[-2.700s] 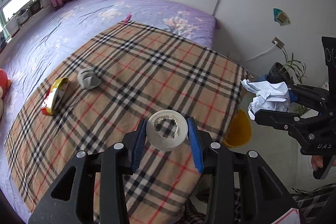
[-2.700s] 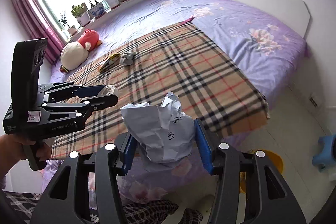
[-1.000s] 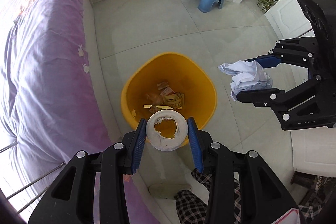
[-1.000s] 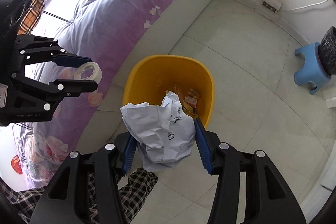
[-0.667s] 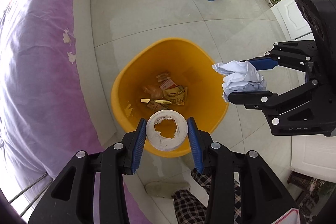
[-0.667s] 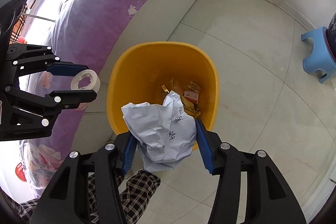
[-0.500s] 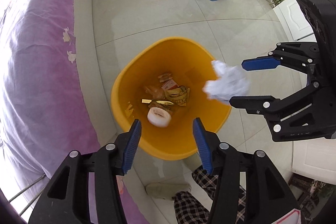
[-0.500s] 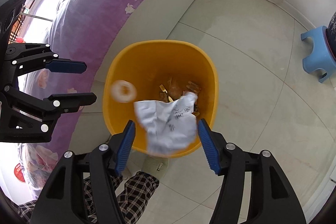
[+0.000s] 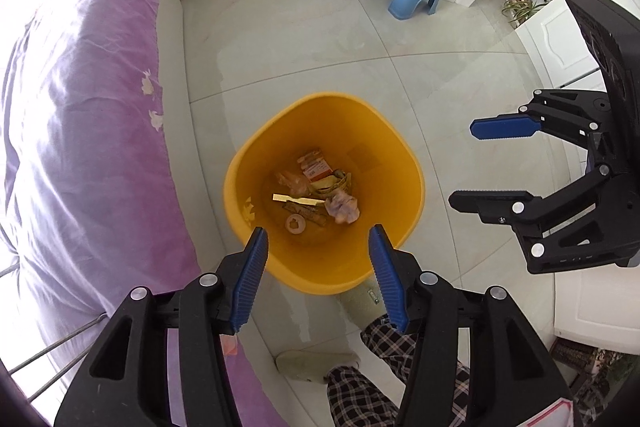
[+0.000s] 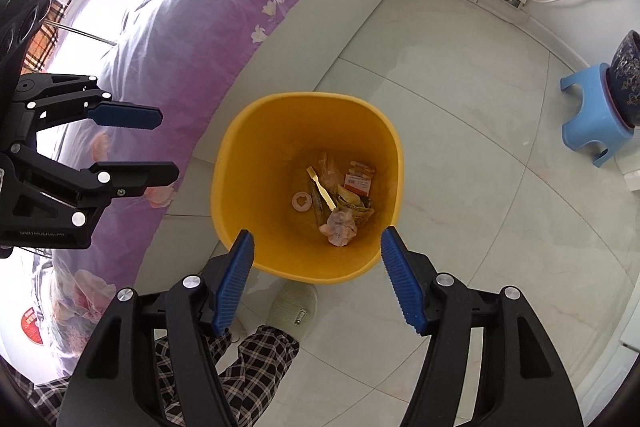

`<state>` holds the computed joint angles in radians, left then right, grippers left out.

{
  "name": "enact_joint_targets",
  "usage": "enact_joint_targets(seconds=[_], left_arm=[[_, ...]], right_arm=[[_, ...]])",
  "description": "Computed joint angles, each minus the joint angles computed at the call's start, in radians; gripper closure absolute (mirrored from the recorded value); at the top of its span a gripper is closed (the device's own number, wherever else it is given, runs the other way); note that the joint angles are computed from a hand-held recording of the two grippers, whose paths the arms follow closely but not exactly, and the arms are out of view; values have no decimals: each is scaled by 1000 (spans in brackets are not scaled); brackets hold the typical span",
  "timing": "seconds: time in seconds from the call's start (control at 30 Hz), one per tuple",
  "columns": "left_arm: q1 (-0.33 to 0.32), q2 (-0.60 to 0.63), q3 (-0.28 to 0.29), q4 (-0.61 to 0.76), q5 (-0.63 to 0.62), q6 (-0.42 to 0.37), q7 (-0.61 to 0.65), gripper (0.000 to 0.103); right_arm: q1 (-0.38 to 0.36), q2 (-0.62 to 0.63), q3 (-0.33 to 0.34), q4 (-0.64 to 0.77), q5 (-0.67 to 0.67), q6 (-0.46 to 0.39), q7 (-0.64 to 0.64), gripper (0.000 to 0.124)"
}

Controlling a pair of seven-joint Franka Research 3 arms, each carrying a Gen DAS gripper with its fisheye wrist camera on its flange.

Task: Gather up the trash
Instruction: 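Move both open tools back over the plaid blanket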

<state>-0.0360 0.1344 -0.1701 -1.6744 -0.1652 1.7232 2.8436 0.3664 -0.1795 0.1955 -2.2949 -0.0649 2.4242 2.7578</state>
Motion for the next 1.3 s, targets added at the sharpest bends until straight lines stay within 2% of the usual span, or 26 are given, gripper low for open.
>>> enact_joint_targets(seconds=[0.4, 0.7, 0.87, 1.03, 1.3], left_arm=[[46, -34, 28, 138, -114, -133, 22, 50], [127, -44, 75, 285, -229, -246, 2, 50], [187, -44, 106, 350, -279, -287, -46, 50], [250, -34, 132, 403, -319, -306, -109, 50], [344, -20, 168, 449, -378, -272, -237, 50]], right_arm=[[13, -49, 48, 165, -109, -192, 75, 57], [40, -20, 83, 375, -219, -328, 99, 57], [72, 45, 87, 524, -286, -359, 77, 57], [117, 133, 67, 674, -328, -349, 29, 57], [231, 351, 9, 1008, -357, -381, -132, 57]])
